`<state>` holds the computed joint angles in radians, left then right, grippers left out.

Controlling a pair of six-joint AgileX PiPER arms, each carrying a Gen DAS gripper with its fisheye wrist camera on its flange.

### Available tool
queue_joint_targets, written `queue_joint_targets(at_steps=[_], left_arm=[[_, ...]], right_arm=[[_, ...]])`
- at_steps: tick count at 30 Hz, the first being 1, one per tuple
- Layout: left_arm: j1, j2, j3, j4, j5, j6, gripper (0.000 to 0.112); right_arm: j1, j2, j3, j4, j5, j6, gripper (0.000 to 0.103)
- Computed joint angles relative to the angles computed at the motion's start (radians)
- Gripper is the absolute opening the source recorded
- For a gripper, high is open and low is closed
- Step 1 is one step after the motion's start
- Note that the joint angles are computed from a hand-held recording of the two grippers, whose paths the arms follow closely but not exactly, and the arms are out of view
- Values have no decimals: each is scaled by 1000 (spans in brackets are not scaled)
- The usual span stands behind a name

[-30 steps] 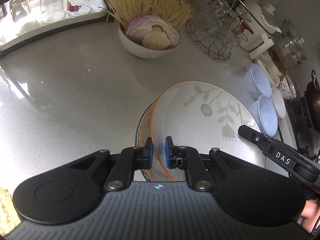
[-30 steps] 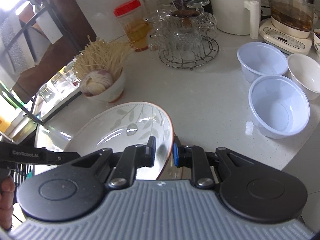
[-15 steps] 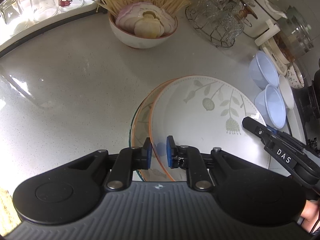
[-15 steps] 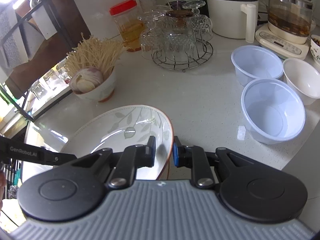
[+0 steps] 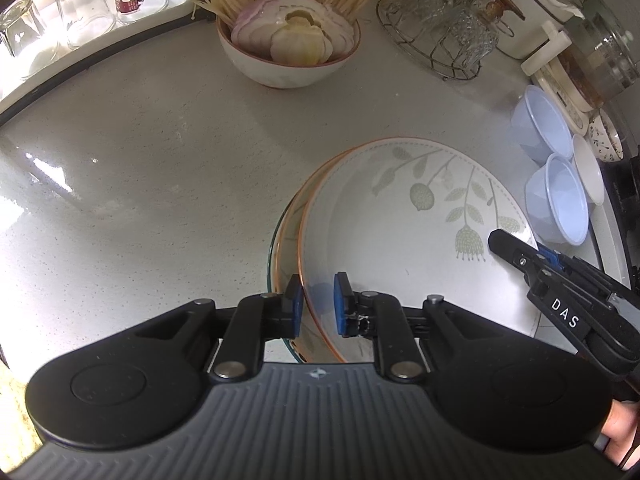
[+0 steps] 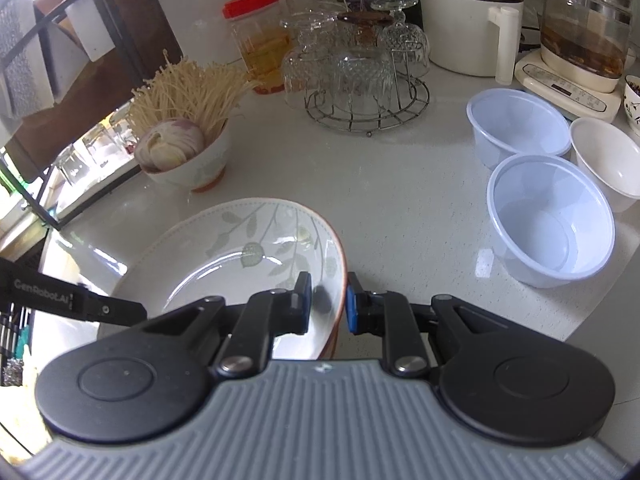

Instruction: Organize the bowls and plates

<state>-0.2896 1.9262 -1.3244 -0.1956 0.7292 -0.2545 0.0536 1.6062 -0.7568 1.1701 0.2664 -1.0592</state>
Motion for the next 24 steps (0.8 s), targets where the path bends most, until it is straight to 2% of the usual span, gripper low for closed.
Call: queue_joint_targets(at_steps=[24], left_arm=[[35, 34, -25, -86, 33, 83, 18]], right_arm=[[15, 31, -5, 34, -23, -14, 23]])
